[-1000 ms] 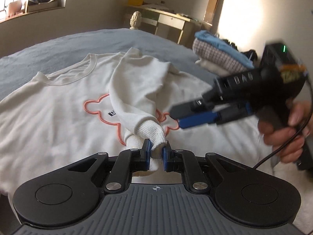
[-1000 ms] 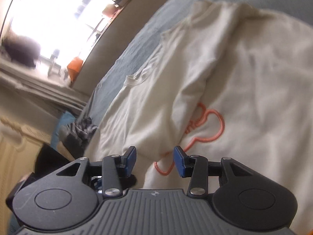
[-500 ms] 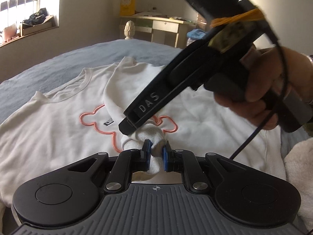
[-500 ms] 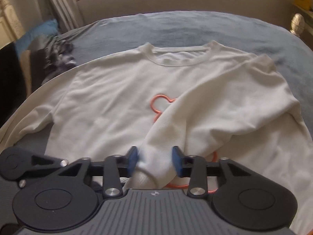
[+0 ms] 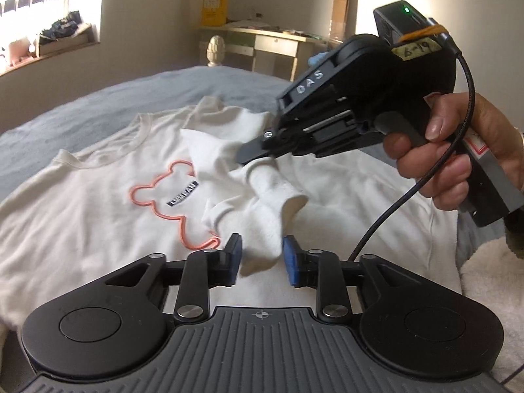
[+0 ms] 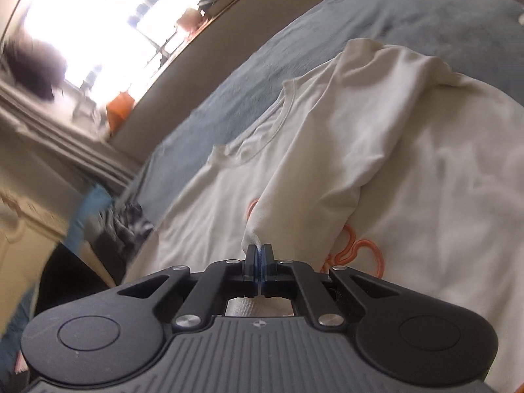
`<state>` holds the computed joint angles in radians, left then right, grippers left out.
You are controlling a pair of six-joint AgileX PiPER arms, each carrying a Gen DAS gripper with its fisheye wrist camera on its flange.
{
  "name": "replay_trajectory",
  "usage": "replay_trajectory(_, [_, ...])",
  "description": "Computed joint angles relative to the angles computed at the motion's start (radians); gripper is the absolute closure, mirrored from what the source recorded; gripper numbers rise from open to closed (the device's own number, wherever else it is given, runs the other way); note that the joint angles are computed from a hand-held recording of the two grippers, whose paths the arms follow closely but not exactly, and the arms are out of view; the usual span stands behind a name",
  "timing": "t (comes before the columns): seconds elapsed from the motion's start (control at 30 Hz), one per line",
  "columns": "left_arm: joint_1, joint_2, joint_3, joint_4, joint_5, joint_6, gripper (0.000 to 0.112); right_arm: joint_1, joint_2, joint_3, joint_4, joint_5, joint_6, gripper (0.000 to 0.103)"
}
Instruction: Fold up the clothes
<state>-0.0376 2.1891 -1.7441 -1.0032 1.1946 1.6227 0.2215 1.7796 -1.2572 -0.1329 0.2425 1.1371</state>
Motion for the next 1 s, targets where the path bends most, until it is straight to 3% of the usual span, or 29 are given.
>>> replay_trajectory(0.27, [-0.031, -0.084, 0.167, -0.026, -0.119, 0.146, 0.074, -0.037, -0.016, 0.045, 0.379, -0.089, -0.319, 0.103])
replay_trajectory(0.47, [-0.037, -0.123, 0.269, -0.092, -0.184, 0.251, 0.074, -0.052, 0.002, 0.007, 0.726, -0.071, -0.644, 0.103])
replay_trajectory(0.53, [-0.037, -0.126, 0.289, -0.111, -0.22, 0.281, 0.074, -0.053, 0.013, -0.025, 0.722, -0.046, -0.646, 0.103])
replay_trajectory(0.87, [-0.043, -0.125, 0.314, -0.281, -0.297, 0.359, 0.073, -0.084, 0.149, -0.345, 0.603, 0.236, -0.566, 0.103])
replay_trajectory(1.0, [-0.046, -0.094, 0.262, -0.282, -0.3, 0.25, 0.073, -0.099, 0.289, -0.63, 0.553, 0.468, -0.536, 0.103])
